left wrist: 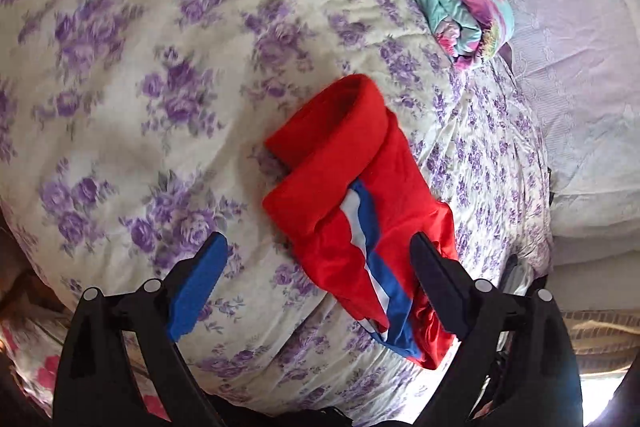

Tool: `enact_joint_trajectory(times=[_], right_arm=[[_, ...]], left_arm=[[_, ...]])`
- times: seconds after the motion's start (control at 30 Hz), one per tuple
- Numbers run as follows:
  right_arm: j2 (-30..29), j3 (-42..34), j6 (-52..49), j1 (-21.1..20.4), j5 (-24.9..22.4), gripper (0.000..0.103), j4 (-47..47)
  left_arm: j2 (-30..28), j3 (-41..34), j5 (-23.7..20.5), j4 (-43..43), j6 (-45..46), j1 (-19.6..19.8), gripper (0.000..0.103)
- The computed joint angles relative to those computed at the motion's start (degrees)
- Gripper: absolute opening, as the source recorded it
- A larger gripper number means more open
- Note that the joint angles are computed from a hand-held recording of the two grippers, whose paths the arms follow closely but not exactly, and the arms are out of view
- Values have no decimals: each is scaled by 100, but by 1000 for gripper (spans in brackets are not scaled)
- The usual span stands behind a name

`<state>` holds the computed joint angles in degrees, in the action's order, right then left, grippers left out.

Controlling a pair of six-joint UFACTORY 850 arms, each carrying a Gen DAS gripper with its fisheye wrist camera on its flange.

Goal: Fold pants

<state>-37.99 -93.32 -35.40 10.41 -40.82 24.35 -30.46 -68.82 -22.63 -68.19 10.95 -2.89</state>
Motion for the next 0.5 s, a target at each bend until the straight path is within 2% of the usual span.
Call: enact_joint_trajectory(times=[0.17,0.27,0.33,0.37,0.4,0.43,0.5], right_arm=[[87,132,66,-68,75,9,91],[122,182,122,-98,101,9,106],[139,213,154,-100,103,9,79],[141,223,166,-96,95,9,56],[141,231,174,-90,84,9,35],[139,238,177,-78,73,9,15],[124,238,160,-54,43,9,0]], left_arm=[[-402,-126,-334,-1135,958,-49,89],[-721,-488,-270,-663,569,-109,89],[-902,-833,-123,4,-70,-141,89],[-995,-1026,-108,240,-234,-134,77],[-1101,-1241,-147,549,-401,-120,41],[-1243,-1484,-346,624,-345,-88,36],[-1308,-1728,-274,1116,-716,-140,31]])
